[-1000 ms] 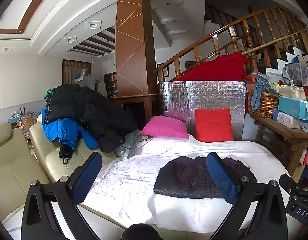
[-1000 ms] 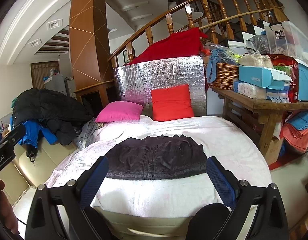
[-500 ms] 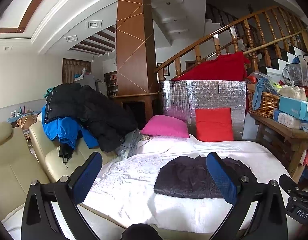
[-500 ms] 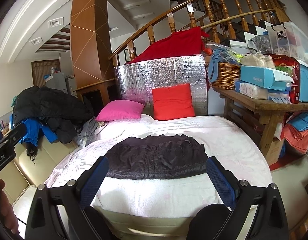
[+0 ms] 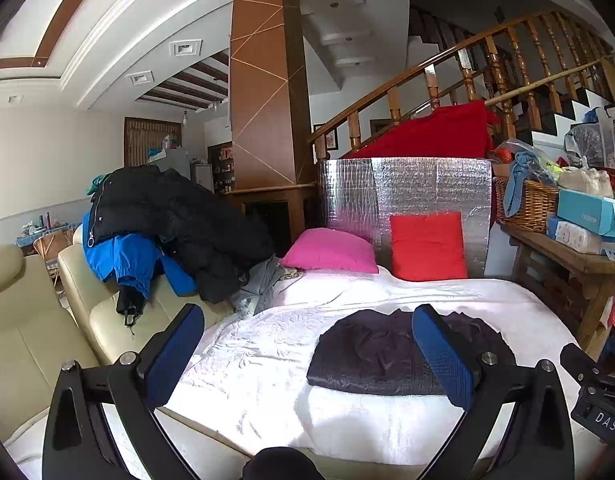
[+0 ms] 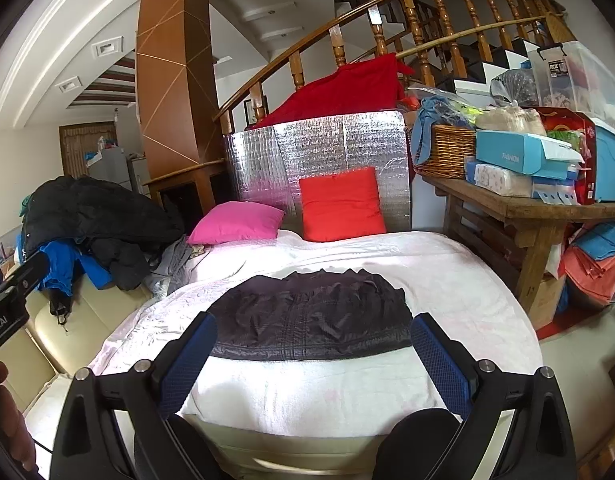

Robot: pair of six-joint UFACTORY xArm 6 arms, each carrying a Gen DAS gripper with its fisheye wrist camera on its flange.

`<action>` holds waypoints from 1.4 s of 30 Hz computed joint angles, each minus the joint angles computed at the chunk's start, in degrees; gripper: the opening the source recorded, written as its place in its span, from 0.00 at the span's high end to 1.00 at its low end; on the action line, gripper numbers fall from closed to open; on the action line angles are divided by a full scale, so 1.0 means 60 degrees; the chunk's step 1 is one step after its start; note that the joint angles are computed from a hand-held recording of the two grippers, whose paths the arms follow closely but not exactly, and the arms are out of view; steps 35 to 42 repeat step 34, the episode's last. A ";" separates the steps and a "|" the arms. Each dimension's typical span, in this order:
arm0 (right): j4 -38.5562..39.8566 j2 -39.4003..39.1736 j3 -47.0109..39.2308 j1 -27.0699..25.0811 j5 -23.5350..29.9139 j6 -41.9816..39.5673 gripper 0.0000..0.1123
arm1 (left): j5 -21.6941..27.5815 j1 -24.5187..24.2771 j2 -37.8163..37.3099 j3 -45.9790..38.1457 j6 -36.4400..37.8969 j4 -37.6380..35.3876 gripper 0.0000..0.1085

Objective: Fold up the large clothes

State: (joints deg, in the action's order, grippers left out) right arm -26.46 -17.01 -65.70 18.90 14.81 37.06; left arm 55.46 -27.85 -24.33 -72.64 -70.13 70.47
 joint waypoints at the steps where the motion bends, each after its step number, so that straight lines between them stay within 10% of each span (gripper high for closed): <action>1: -0.0070 0.0034 -0.0020 -0.0013 0.0033 0.0055 0.12 | -0.0041 0.0030 0.0029 -0.0010 0.0038 -0.0069 0.05; 11: 0.0048 0.0188 -0.0087 -0.0264 0.0044 0.0088 0.12 | -0.0302 0.0174 0.0447 -0.0271 0.0402 -0.0492 0.05; 19: -0.0010 0.1284 -0.1311 -0.0768 0.0198 -0.0067 0.12 | -0.3179 0.1804 0.1165 -0.0600 0.1448 -0.1951 0.05; 27: 0.2030 0.5341 -0.5942 -0.1942 0.2357 -0.1727 0.12 | -0.2380 0.3799 0.4443 -0.3477 0.3004 -0.5262 0.05; 34: 0.3056 0.8419 -0.9683 -0.2470 0.4297 -0.2281 0.12 | -0.1745 0.3968 0.5640 -0.4415 0.1760 -0.3358 0.05; 42: 0.3056 0.8419 -0.9683 -0.2470 0.4297 -0.2281 0.12 | -0.1745 0.3968 0.5640 -0.4415 0.1760 -0.3358 0.05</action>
